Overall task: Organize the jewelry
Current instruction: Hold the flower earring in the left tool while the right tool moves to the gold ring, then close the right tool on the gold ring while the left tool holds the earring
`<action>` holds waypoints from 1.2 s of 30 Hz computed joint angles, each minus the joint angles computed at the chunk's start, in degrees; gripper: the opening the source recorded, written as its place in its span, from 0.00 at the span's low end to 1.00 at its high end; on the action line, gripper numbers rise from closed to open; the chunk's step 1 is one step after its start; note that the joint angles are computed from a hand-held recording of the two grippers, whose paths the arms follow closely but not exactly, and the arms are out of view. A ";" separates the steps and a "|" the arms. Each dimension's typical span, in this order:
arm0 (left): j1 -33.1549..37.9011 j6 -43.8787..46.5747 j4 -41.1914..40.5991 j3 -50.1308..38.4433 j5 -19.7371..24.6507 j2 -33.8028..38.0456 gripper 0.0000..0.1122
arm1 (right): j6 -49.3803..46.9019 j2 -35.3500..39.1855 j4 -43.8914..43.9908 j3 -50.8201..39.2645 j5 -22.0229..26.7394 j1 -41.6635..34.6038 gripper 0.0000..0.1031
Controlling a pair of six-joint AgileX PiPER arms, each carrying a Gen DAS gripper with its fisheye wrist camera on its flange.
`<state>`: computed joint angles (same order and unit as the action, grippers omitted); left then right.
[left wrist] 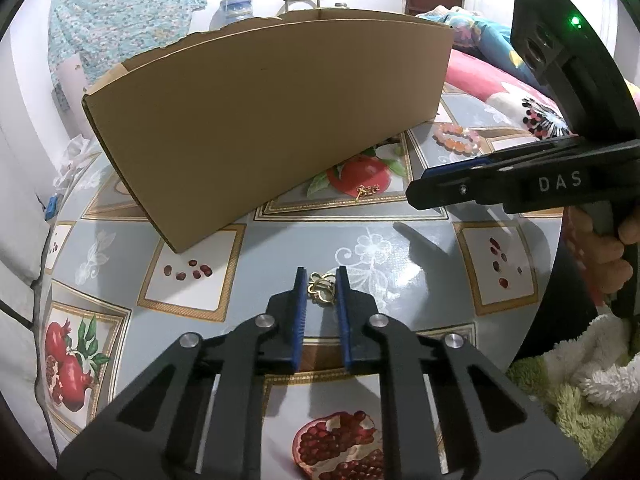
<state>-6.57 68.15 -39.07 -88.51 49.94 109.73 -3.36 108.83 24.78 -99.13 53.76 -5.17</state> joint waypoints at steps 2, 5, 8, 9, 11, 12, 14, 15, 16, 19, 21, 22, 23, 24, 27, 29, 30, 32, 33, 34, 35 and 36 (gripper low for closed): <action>-0.04 -0.06 -0.03 0.17 -0.24 -0.11 0.12 | -0.17 -0.02 0.15 0.04 0.01 -0.11 0.30; -0.20 0.04 -0.13 1.03 -1.74 -0.80 0.12 | 0.02 -0.01 0.04 -0.07 0.09 -0.06 0.30; 0.69 4.52 -4.92 3.08 -3.07 -3.52 0.11 | 0.10 -0.02 -0.11 -0.14 0.17 -0.05 0.30; 1.47 7.89 -8.72 4.37 -3.41 -4.96 0.12 | 0.07 -0.01 -0.09 -0.16 0.22 -0.14 0.30; 1.93 9.83 -11.28 4.92 -3.76 -5.61 0.12 | -0.04 -0.01 0.37 -0.05 0.10 -0.30 0.30; 1.53 7.61 -9.49 3.96 -3.82 -4.79 0.12 | -0.01 0.06 0.46 -0.08 -0.01 -0.30 0.30; 2.10 5.22 -9.32 1.84 -0.53 -3.84 0.12 | -0.13 0.11 0.43 -0.29 0.26 -0.47 0.30; 3.26 6.77 -12.44 1.81 1.56 -4.22 0.12 | -0.05 0.19 0.18 -0.56 0.45 -0.44 0.30; 4.29 8.20 -15.32 2.02 3.17 -4.93 0.12 | 0.00 0.18 -0.11 -0.70 0.55 -0.37 0.30; 3.86 7.53 -13.99 2.26 1.68 -4.93 0.12 | -0.23 0.21 0.25 -0.61 0.55 -0.58 0.30; 3.46 4.60 -10.79 1.62 1.02 -3.72 0.12 | -0.27 0.31 0.64 -0.54 0.37 -0.67 0.30; 3.61 4.01 -10.29 1.52 1.16 -3.44 0.12 | -0.63 0.11 0.87 -0.31 0.40 -0.86 0.30; 4.01 3.70 -9.80 1.60 1.33 -3.28 0.12 | -0.81 0.03 0.89 -0.41 0.33 -0.76 0.30; 4.27 3.55 -9.13 2.01 0.83 -3.40 0.12 | -1.11 -0.13 0.88 -0.51 0.29 -0.62 0.30; 4.79 2.41 -7.30 2.82 -0.33 -3.58 0.12 | -3.14 -0.18 2.25 -1.14 -0.01 -0.19 0.30; 5.25 1.48 -5.91 3.50 -1.38 -3.72 0.12 | -4.82 0.26 3.47 -2.10 0.11 0.37 0.30; 5.45 1.18 -5.35 3.86 -2.20 -3.78 0.12 | -5.98 0.76 4.07 -3.02 0.36 1.04 0.30; 5.96 1.12 -4.72 4.38 -3.38 -3.96 0.12 | -7.10 1.77 3.76 -4.90 0.98 2.44 0.30; 6.20 1.06 -4.54 4.37 -3.62 -3.97 0.12 | -7.53 2.33 3.19 -5.89 1.35 3.33 0.30; 6.46 0.95 -4.44 4.36 -3.93 -3.88 0.12 | -7.88 3.44 2.19 -7.75 2.12 4.70 0.30; 6.72 0.90 -4.50 4.33 -4.16 -3.77 0.12 | -7.93 4.03 1.40 -8.64 2.43 5.62 0.30; 6.94 0.95 -4.61 4.22 -4.19 -3.71 0.12 | -8.00 4.35 0.82 -9.05 2.50 6.33 0.30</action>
<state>0.37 69.10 -43.68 -84.29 45.75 106.02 -11.36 113.18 25.59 -108.18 56.26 1.16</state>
